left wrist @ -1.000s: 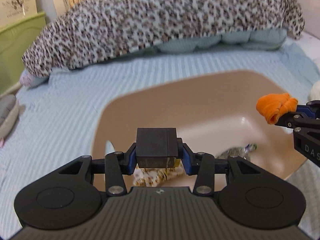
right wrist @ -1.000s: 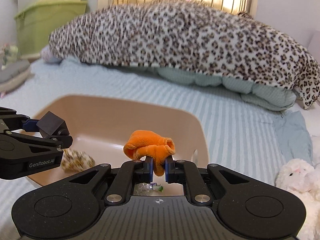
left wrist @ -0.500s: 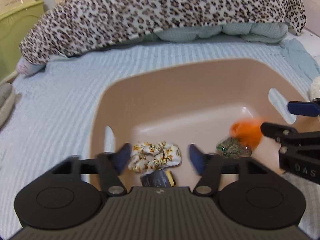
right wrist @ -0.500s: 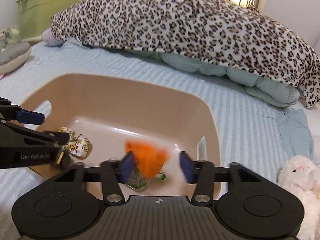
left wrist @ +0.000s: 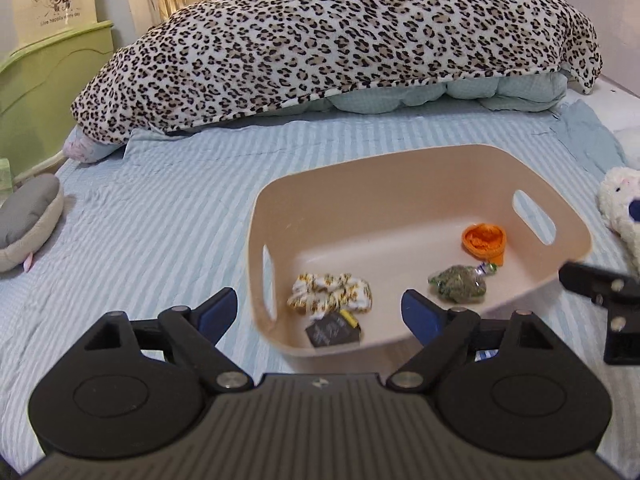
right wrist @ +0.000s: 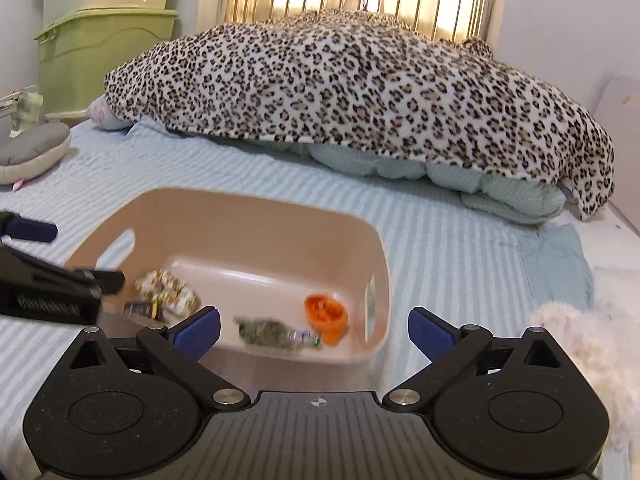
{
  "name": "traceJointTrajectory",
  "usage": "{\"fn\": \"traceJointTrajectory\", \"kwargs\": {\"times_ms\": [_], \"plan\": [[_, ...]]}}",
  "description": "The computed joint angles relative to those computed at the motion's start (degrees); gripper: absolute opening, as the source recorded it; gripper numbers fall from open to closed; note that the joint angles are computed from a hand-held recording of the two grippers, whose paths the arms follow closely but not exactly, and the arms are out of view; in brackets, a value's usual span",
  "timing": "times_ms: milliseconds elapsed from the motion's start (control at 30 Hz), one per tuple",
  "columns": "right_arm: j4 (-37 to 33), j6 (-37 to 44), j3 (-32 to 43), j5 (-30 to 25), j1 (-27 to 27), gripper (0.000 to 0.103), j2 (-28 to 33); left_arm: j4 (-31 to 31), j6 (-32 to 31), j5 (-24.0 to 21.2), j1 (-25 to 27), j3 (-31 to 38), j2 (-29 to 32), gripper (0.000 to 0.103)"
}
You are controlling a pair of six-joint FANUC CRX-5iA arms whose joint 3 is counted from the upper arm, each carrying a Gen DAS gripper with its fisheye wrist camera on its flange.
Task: Organize objects
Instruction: 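Lift both items over the basket and release them inside, then grasp the tan strap item with the left tool while the right tool grasps the dark blue box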
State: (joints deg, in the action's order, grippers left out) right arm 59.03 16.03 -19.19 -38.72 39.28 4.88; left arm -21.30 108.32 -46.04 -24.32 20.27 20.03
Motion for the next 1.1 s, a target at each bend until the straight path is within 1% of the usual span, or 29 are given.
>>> {"fn": "traceJointTrajectory", "kwargs": {"times_ms": [133,267,367,500,633,767,833,900,1000,1100], "plan": [[-4.3,1.4,-1.4,-2.1,2.6,0.102,-1.3,0.0,-0.3,-1.0,0.1,-3.1,-2.6,0.091],[-7.7,2.7,-2.2,-4.1,5.1,0.102,-1.4,3.7,-2.9,-0.3,1.6,-7.4,-5.2,0.091],[-10.1,2.5,-2.4,-4.0,6.4,0.102,-0.9,4.7,-3.3,0.0,2.2,-10.2,-6.6,0.091],[-14.9,3.5,-1.2,-2.9,7.2,0.102,0.5,5.2,-3.6,0.4,2.6,-12.7,-7.3,0.091],[-17.8,4.5,0.3,-2.4,8.1,0.102,2.7,6.4,-4.2,1.6,3.4,-14.7,-6.9,0.091],[-20.0,5.8,1.7,-2.0,8.6,0.097,4.8,7.8,-5.3,2.6,4.2,-15.2,-5.3,0.091],[-20.5,5.9,2.3,-2.1,8.6,0.095,5.9,9.1,-7.0,2.6,4.6,-15.0,-4.0,0.091],[-20.8,5.5,2.7,-2.0,8.5,0.089,6.7,11.1,-9.6,2.7,5.2,-14.8,-2.8,0.091],[-20.4,5.2,2.8,-2.4,8.2,0.086,7.5,11.7,-10.8,2.5,5.1,-14.1,-1.2,0.091],[-20.3,5.7,2.7,-2.8,7.9,0.084,7.6,13.9,-13.2,3.7,5.1,-14.3,-0.2,0.091]]}}
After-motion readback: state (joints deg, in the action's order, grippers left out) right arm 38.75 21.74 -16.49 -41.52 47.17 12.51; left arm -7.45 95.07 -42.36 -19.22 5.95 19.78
